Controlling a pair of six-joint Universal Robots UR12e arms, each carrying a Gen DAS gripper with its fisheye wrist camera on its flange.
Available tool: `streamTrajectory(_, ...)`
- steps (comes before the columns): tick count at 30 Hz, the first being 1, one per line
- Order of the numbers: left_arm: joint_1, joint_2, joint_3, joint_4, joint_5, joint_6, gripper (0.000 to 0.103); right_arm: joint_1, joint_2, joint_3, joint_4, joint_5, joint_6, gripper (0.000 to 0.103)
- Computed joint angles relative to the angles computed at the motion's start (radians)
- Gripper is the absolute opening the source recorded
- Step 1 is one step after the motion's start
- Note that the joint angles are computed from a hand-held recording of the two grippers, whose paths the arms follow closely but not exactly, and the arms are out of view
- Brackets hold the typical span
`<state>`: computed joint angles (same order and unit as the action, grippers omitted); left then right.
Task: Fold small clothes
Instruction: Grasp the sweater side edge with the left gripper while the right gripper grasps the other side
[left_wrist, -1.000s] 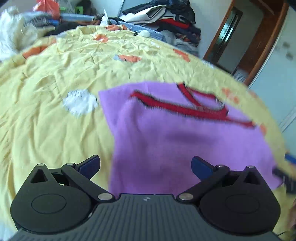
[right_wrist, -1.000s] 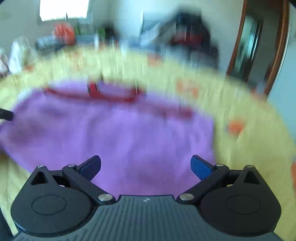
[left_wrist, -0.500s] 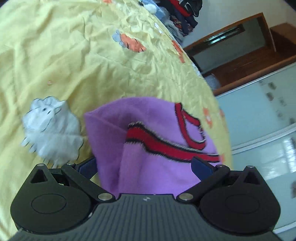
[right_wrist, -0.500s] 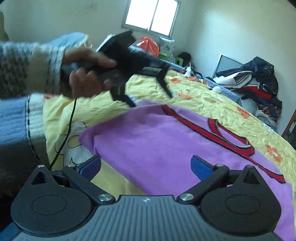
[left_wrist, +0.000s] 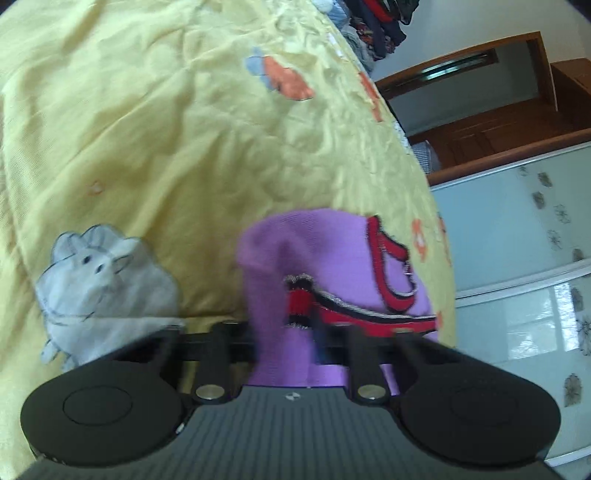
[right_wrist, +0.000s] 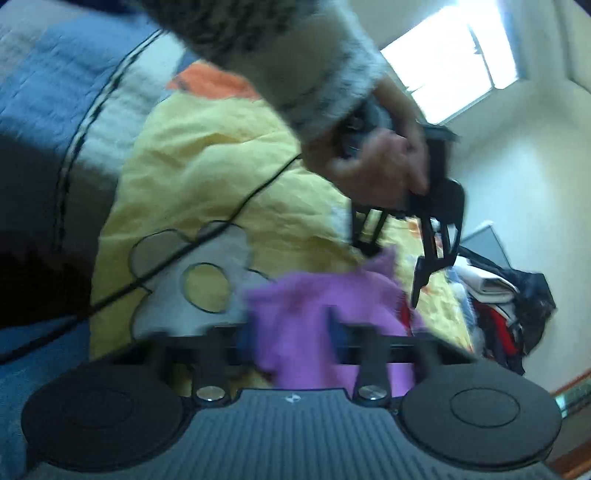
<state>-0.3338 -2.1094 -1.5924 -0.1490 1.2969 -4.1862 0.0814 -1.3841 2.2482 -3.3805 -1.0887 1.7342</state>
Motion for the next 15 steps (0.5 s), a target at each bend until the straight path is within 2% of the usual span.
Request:
streamTrajectory(2, -0.005, 0.001, -0.016, 0.047, 0.017, -0.018, 0.009, -0.008, -0.018, -0.021, 0.083, 0.02, 0.066, 0.007)
streamTrajectory(4, -0.012, 0.002, -0.021, 0.082, 0.042, -0.029, 0.009, -0.035, -0.049, -0.055, 0.227, 0.088, 0.192, 0.007)
streamTrajectory(7, -0.025, 0.002, -0.003, 0.105, 0.076, -0.039, 0.008, -0.108, -0.069, -0.143, 0.515, 0.275, 0.448, 0.007)
streamTrajectory(8, -0.031, -0.001, 0.015, 0.1, 0.087, -0.033, 0.008, -0.137, -0.066, -0.169, 0.578, 0.342, 0.536, 0.006)
streamTrajectory(9, -0.038, -0.007, 0.036, 0.103, 0.095, -0.03, 0.008, -0.173, -0.058, -0.186, 0.607, 0.435, 0.608, 0.006)
streamTrajectory(10, -0.044, -0.015, 0.063, 0.102, 0.097, -0.029, 0.008, -0.205, -0.048, -0.198, 0.596, 0.5, 0.696, 0.006)
streamTrajectory(13, -0.07, -0.058, 0.178, 0.06, 0.102, 0.004, 0.008, -0.293, -0.014, -0.228, 0.536, 0.642, 0.946, 0.006)
streamTrajectory(15, -0.088, -0.108, 0.282, 0.015, 0.104, 0.023, 0.008, -0.346, 0.012, -0.24, 0.441, 0.688, 1.098, 0.006)
